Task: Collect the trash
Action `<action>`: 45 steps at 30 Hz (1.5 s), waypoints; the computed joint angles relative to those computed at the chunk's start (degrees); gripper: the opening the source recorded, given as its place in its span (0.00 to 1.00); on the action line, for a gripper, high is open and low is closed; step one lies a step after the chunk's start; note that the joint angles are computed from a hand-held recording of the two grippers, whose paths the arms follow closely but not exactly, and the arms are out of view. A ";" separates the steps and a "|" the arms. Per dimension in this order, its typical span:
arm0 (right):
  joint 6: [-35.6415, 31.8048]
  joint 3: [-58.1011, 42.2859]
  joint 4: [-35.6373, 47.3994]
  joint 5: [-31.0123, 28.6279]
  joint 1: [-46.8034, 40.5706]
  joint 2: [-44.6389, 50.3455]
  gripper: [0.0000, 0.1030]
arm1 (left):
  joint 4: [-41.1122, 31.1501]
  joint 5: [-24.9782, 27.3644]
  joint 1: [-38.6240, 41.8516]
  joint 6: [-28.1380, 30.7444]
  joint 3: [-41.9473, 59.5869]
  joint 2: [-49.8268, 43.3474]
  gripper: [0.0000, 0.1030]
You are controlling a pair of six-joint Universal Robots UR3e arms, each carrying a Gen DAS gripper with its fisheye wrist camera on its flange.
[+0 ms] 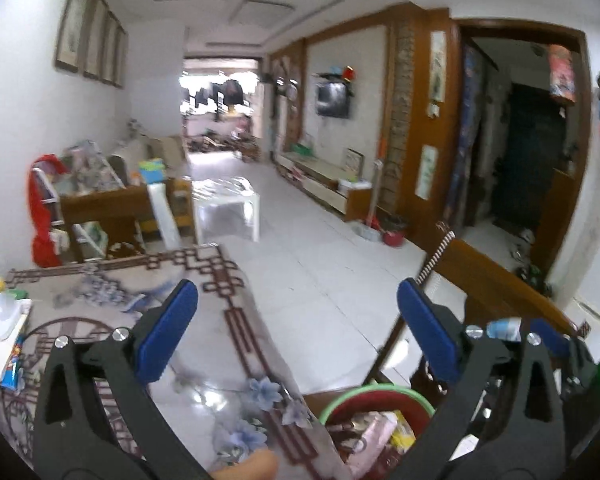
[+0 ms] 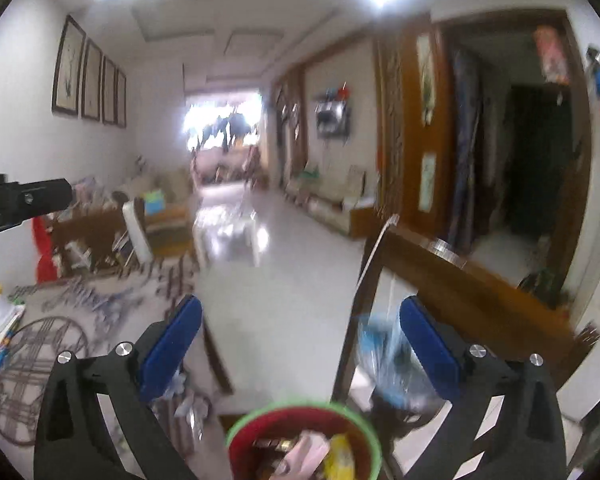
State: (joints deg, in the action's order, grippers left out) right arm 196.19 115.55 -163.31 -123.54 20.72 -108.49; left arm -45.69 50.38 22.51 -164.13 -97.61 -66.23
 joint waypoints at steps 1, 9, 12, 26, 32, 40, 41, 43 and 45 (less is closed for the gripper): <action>-0.49 -0.65 -0.27 -0.57 0.95 0.11 0.93 | -0.42 -0.61 0.62 -0.45 0.34 0.21 0.95; 1.29 -1.93 3.19 0.96 1.26 -1.04 0.93 | -12.27 -7.98 6.83 3.53 4.49 1.87 0.95; 4.30 -1.74 6.19 3.45 -0.01 -3.07 0.93 | -12.43 -7.79 7.11 4.39 3.72 2.56 0.95; 8.05 -5.17 11.08 3.40 2.37 -1.45 0.93 | -15.67 -7.88 9.35 6.28 3.64 4.04 0.95; 8.20 -5.56 11.46 3.35 2.63 -1.29 0.93 | -16.18 -8.55 10.42 6.64 3.55 4.61 0.95; 8.25 -5.76 11.46 3.23 2.77 -1.12 0.93 | -16.65 -8.86 11.29 6.61 4.17 4.42 0.95; 8.18 -5.66 11.55 3.41 2.61 -1.25 0.93 | -16.70 -8.87 11.29 6.68 4.17 4.41 0.95; 8.38 -6.01 12.05 3.34 2.85 -1.10 0.93 | -17.25 -9.04 11.52 6.92 4.36 4.45 0.95; 8.75 -6.84 11.80 2.99 3.49 0.23 0.93 | -17.98 -9.40 12.00 7.42 4.41 4.65 0.95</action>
State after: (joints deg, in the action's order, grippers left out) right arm 204.94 108.71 -151.50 -120.54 24.21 -108.26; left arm -63.68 40.99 34.51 -156.72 -93.20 -61.58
